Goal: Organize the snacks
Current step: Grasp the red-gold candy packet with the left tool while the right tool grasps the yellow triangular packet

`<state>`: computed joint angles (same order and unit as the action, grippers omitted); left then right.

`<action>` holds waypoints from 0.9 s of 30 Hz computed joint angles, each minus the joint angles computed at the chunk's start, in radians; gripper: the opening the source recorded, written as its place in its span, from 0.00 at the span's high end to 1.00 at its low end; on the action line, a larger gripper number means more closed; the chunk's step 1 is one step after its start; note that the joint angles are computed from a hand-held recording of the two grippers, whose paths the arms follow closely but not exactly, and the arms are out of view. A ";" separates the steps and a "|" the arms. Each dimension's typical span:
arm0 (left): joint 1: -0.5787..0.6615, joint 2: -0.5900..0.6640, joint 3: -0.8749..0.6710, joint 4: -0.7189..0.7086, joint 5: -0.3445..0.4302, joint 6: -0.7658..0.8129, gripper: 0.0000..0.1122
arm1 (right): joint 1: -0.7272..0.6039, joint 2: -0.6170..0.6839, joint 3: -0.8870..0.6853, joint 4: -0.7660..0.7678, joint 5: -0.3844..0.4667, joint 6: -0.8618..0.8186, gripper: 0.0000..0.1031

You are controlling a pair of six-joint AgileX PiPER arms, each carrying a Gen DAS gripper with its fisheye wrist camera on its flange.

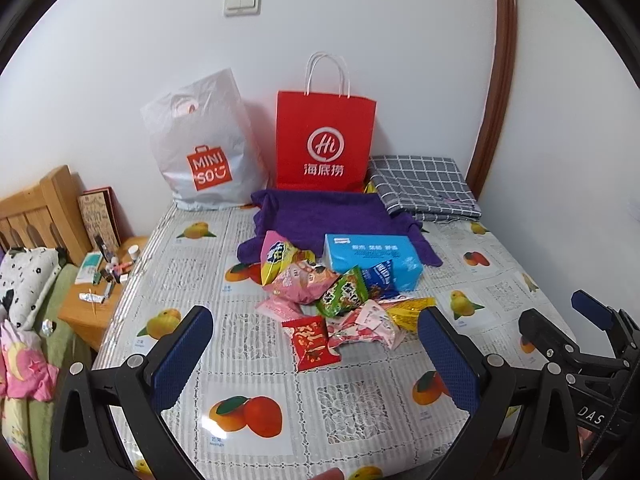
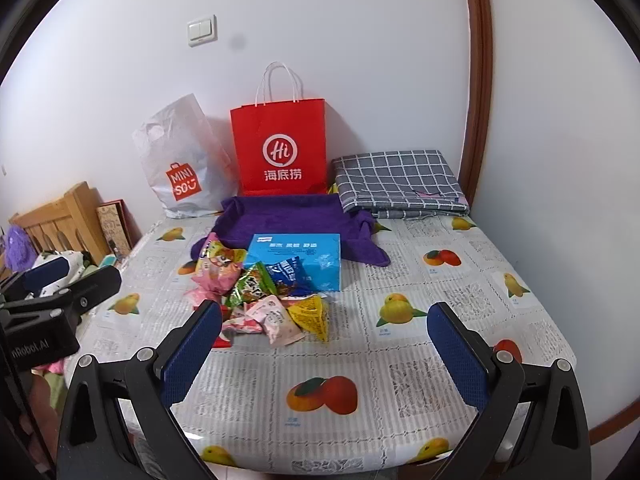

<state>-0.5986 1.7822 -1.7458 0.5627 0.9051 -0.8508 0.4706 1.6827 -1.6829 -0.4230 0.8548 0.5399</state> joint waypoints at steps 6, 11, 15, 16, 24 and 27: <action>0.053 0.055 -0.002 -0.042 -0.033 0.036 0.09 | -0.032 0.052 0.022 0.013 -0.065 -0.006 0.02; 0.104 0.114 -0.008 -0.092 -0.061 0.069 0.09 | -0.074 0.127 -0.003 0.081 -0.089 -0.054 0.03; 0.141 0.174 -0.038 -0.136 -0.066 0.113 0.09 | -0.115 0.187 -0.021 0.197 -0.126 -0.161 0.08; 0.152 0.195 -0.049 -0.151 -0.067 0.133 0.09 | -0.119 0.199 -0.017 0.200 -0.142 -0.159 0.09; 0.206 0.316 -0.124 -0.242 -0.075 0.205 0.09 | -0.166 0.374 -0.115 0.330 -0.157 -0.275 0.27; 0.219 0.357 -0.156 -0.282 -0.068 0.233 0.09 | -0.161 0.426 -0.155 0.302 -0.164 -0.263 0.27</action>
